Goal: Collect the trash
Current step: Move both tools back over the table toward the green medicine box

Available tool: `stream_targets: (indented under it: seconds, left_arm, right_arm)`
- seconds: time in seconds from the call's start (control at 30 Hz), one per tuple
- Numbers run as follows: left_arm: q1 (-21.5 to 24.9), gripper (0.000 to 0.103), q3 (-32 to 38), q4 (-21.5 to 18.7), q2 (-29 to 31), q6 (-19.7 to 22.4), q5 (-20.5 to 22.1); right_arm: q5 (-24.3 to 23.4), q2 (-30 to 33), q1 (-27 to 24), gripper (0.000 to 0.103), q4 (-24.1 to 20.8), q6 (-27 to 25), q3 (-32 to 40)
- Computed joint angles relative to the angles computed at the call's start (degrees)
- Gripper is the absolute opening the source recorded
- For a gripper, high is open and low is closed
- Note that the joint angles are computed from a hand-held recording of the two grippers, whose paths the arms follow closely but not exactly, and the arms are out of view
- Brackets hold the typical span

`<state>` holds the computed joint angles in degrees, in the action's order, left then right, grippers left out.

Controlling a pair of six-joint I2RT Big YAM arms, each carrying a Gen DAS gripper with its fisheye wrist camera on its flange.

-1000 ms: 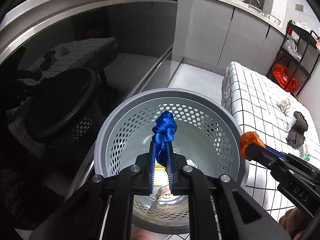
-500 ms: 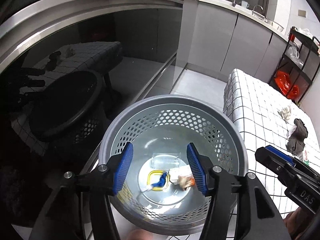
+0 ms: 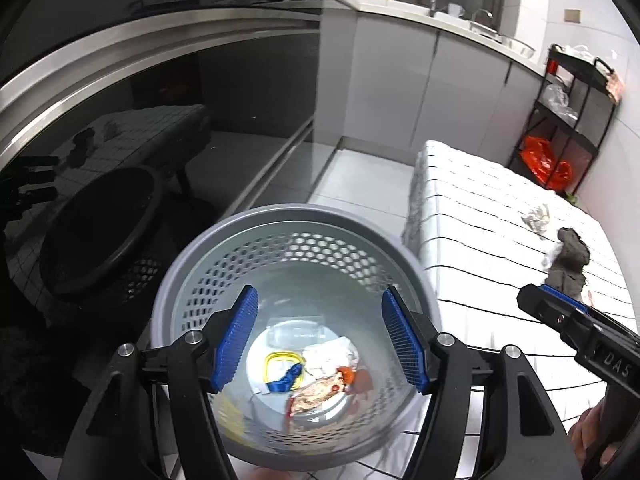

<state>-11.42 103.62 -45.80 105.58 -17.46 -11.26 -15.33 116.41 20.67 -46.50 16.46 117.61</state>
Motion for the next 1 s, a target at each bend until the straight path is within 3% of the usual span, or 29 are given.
stream_targets:
  seconds: [0.43, 1.0]
  left_arm:
    - [-4.25, 0.068, 0.73, 1.73, 0.7, 3.52, -2.69]
    - [-8.92, 0.072, 5.75, 1.32, 4.64, 5.53, 0.4]
  right_arm:
    - [-0.01, -7.1, -5.63, 0.05, 7.17, 4.05, -9.85]
    - [4.63, -12.13, -12.72, 0.056, 8.12, 2.79, -18.82]
